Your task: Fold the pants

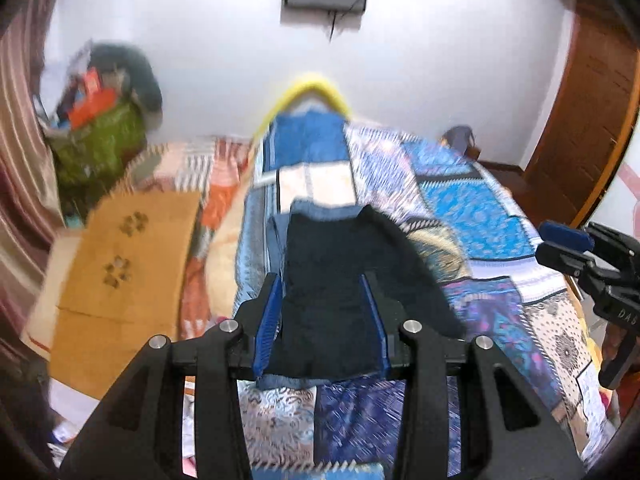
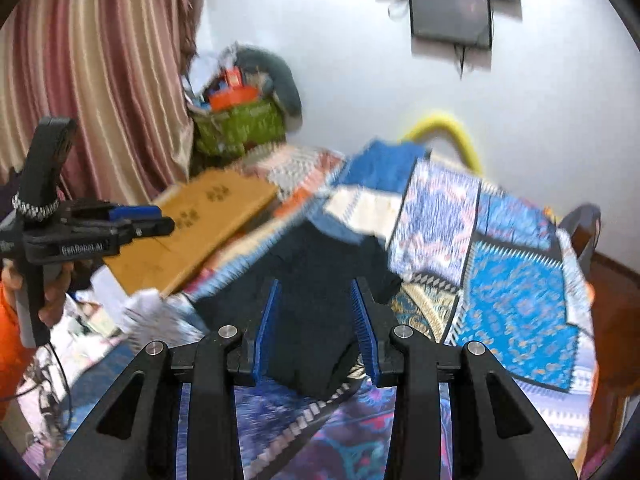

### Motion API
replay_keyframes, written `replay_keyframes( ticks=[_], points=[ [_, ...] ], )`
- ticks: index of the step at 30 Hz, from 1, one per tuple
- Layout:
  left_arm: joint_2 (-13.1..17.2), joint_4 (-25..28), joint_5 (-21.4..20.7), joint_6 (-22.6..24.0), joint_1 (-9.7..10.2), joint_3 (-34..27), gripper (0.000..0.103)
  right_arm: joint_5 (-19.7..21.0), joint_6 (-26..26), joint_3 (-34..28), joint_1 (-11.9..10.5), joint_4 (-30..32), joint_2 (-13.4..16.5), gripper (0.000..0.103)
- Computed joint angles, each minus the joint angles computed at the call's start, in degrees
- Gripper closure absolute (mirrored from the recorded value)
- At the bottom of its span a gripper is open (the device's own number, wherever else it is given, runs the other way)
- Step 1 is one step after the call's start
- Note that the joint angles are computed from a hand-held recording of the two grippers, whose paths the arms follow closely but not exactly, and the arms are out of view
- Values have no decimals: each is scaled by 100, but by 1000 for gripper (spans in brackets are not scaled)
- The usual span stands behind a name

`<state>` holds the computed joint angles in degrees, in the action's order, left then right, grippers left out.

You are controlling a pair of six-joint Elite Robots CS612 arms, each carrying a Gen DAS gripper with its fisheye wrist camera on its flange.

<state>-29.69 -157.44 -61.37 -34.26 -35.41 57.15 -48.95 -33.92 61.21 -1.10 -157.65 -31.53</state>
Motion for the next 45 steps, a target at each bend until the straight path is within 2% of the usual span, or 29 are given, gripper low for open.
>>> replay_keyframes(
  ticks=[4,11,14,19,22,23,26,28,30,32,33,37,39,45],
  points=[
    [-453,-494,604,81,-321,595,63,508,262,838,-159,-964,-510,70],
    [-978,-1760,1817,596,-955,1409,63,1394,1020,1882,-465,-2694,-1065,70],
    [-1051,-2132,2234,761,-1164,1553,63,1778,1582,2196,-600,-3529,-1180,70],
    [-1072,-2869,2809,1111,-1450,1727,61,1893,2198,2543,-693,-4584,-1256,70],
    [-993,-3397,3140,1359,-1595,1755,47,1907,2489,2698,-725,-5031,-1272,70],
    [-953,-3554,3232,1436,-1633,1741,42,1887,2581,2735,-734,-5169,-1271,69],
    [-920,-3690,3346,1502,-1706,1767,31,1809,2832,2836,-751,-5538,-1262,50],
    [-925,-3757,3319,1470,-1732,1812,20,1691,2985,2890,-752,-5770,-1267,45],
    [-908,-3891,3329,1512,-1744,1830,7,1582,2926,2970,-728,-5805,-1309,35],
    [-870,-4035,3467,1600,-1768,1812,1,1526,2985,2963,-710,-5853,-1301,25],
    [-864,-4091,3519,1644,-1780,1821,1,1526,3023,2998,-732,-5919,-1318,20],
    [-897,-4075,3496,1523,-1792,1892,1,1327,3039,3040,-714,-6061,-1336,14],
    [-904,-4060,3461,1441,-1777,1912,1,1329,3057,3055,-720,-6091,-1335,3],
    [-888,-4053,3492,1332,-1764,1914,1,1262,2996,3106,-722,-6190,-1318,1]
  ],
)
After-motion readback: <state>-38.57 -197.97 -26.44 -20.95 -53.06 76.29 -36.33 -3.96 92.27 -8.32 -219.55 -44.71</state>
